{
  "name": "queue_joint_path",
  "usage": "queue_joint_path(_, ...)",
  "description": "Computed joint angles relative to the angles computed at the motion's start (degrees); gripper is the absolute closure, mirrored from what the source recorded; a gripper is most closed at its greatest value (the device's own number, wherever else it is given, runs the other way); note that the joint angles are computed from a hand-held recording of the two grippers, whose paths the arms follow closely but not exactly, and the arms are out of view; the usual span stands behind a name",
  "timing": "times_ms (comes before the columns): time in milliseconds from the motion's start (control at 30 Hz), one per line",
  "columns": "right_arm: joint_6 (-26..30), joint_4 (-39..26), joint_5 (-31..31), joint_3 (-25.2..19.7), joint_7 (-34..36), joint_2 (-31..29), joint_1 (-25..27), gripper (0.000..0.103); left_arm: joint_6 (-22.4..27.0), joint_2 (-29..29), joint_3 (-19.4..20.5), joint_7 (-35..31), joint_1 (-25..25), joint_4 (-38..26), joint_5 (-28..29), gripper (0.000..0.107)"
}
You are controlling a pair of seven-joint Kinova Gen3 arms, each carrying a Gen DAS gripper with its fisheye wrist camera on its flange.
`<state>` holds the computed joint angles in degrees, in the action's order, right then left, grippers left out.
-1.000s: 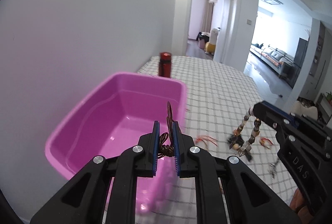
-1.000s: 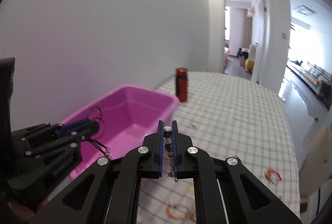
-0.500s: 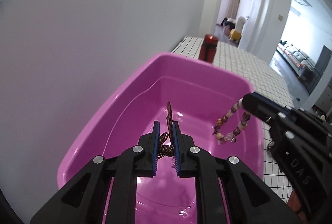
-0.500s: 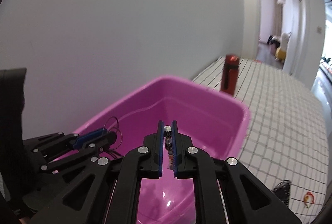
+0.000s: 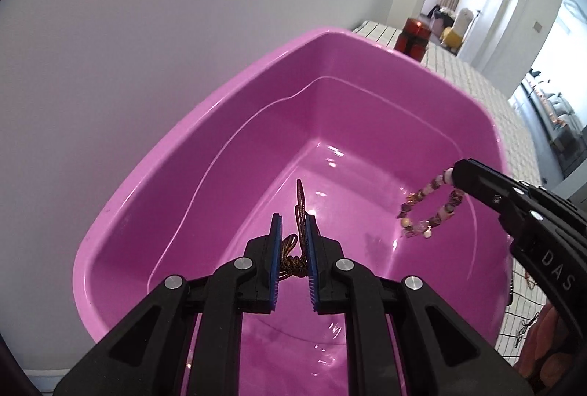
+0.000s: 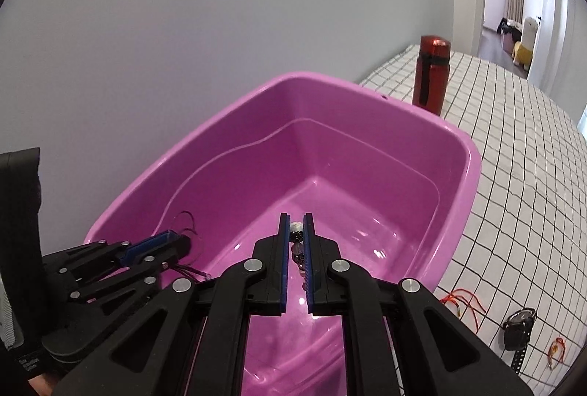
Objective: Organize jewelry
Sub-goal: 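Open both tools to drop cord and bracelet into the pink tub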
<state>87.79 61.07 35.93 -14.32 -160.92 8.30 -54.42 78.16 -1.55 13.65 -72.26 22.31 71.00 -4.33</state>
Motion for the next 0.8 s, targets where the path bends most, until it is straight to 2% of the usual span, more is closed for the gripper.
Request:
queue_joint_path(133, 1.2, -1.2, -3.2, 0.7, 2.7, 1.1, 1.5, 0.096, 4.2, 1.9, 0.0, 0.4, 0.3, -2.2, -0.3, 0.093)
queue_joint_path(233, 3.7, -2.7, -4.5, 1.3, 3.3, 2.1, 1.7, 0.096, 7.2, 3.5, -0.3, 1.1, 0.9, -3.7, -0.3, 0.084)
queue_joint_path(267, 4.5, -3.1, -3.8, 1.6, 3.0, 2.1, 1.0, 0.093, 7.3, 3.7, -0.5, 1.5, 1.1, -3.8, -0.6, 0.069)
queue_joint_path(300, 5.5, -3.8, -3.2, 1.7, 3.0, 2.3, 0.4, 0.085, 7.2, 3.5, -0.5, 2.0, 1.4, -3.8, -1.5, 0.053)
queue_joint_path(367, 7.3, -4.8, -0.8, 1.9, 2.5, 2.4, -1.1, 0.075, 5.9, 2.8, -0.5, 2.8, 2.0, -3.3, -3.1, 0.036)
queue_joint_path(467, 9.1, -5.9, 0.7, 2.0, 1.9, 2.5, -2.5, 0.074, 6.2, 2.5, -0.2, 3.0, 2.4, -3.5, -4.8, 0.035)
queue_joint_path(567, 9.7, -6.2, 0.9, 1.9, 0.5, 2.2, -3.3, 0.067, 7.1, 2.5, -0.3, 3.0, 2.3, -3.9, -5.0, 0.034)
queue_joint_path(800, 11.4, -6.2, 3.0, 1.2, -2.6, 2.2, -6.1, 0.055, 7.8, 1.8, -0.5, 1.6, 1.9, -4.4, -4.6, 0.021)
